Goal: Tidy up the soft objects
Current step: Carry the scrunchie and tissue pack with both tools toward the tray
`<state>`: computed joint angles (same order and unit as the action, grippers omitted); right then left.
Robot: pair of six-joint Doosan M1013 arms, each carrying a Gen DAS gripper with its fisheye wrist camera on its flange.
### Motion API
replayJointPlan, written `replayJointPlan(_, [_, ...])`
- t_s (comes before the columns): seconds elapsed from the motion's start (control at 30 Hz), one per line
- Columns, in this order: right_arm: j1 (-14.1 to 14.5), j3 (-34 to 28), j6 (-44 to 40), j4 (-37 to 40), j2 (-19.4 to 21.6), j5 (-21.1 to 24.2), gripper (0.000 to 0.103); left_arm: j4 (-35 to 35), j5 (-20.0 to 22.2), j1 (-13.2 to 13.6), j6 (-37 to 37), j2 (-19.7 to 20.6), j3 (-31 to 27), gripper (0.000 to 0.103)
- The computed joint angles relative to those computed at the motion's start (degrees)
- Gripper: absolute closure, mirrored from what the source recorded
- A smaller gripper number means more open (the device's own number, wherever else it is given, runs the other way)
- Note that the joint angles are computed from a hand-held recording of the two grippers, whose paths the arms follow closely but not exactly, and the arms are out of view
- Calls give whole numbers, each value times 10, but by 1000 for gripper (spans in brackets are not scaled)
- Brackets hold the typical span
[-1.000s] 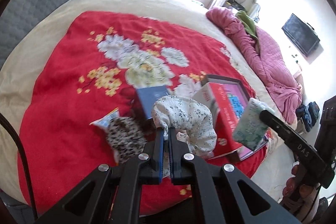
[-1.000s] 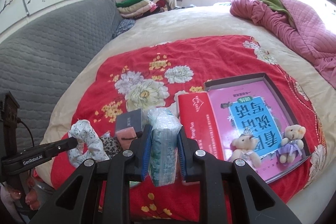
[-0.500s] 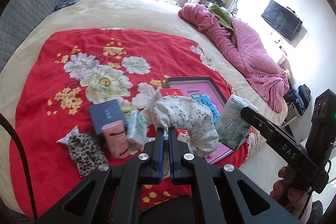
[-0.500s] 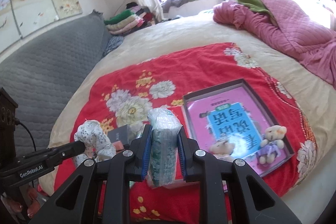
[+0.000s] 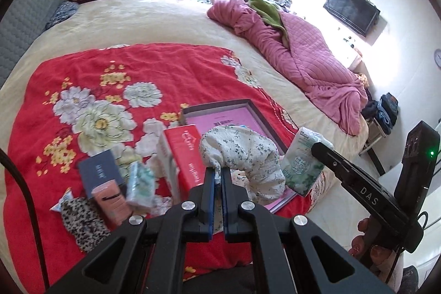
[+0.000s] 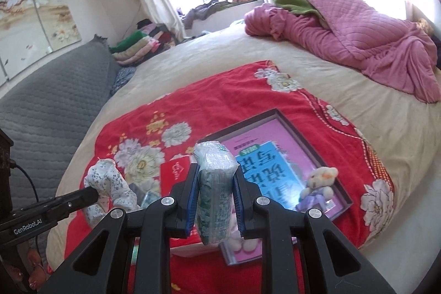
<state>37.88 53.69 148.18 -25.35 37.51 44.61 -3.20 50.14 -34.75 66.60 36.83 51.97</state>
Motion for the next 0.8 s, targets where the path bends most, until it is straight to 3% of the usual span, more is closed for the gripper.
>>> replayJointPlan(0.43, [-27, 63, 68, -25, -29, -5, 80, -20, 69, -15, 36, 78, -119, 99])
replayJointPlan(0.8, [-40, 89, 65, 2, -31, -10, 80, -21, 153, -29, 55, 150, -228, 99])
